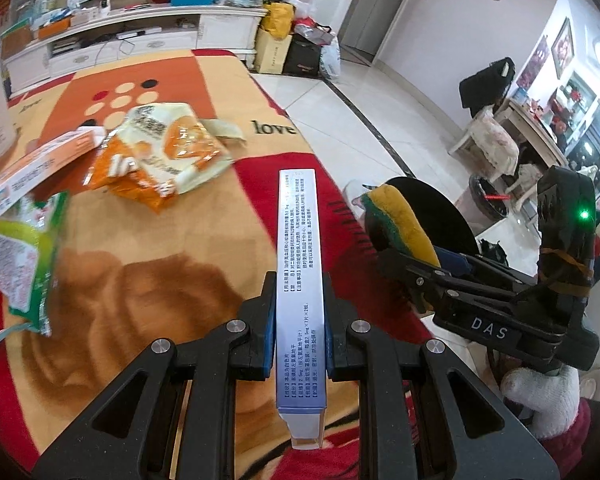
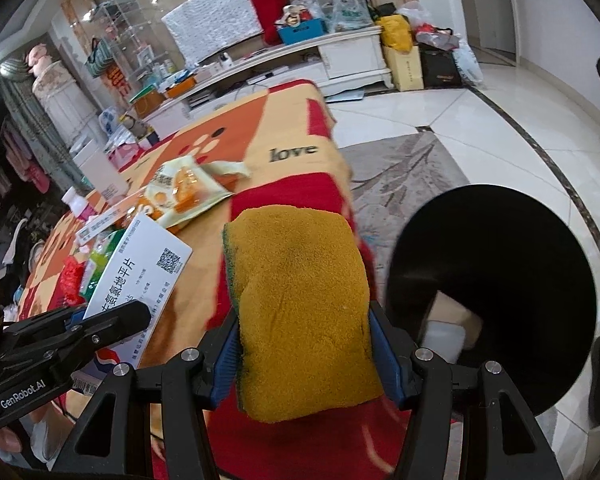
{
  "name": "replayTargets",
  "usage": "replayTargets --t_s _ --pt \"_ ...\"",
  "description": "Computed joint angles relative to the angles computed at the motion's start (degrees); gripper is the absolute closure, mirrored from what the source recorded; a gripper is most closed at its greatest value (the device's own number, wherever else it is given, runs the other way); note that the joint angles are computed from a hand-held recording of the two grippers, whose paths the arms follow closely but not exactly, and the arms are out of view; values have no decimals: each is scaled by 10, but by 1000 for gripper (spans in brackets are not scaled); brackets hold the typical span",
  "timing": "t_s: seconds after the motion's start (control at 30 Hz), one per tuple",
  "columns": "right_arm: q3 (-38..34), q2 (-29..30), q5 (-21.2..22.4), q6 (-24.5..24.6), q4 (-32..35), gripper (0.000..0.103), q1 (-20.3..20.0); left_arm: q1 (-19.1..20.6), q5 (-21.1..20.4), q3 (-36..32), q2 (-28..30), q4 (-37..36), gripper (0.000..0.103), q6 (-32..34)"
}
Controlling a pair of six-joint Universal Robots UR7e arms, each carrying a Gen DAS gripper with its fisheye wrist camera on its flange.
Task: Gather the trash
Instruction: 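Carry the white box and sponge over the black trash bin, then open left gripper dropping the box while right gripper drops the sponge into bin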
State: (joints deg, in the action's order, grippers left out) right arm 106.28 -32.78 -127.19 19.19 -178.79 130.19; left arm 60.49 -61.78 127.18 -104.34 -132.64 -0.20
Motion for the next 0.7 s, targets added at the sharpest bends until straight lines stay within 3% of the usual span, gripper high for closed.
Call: replayTargets --t_s 0.33,0.7 --pt "47 -46 -55 18 6 47 -18 -10 -20 -5 48 -22 87 -3" --pt "100 -96 -101 49 15 47 -37 -24 -71 -21 123 -63 87 -3"
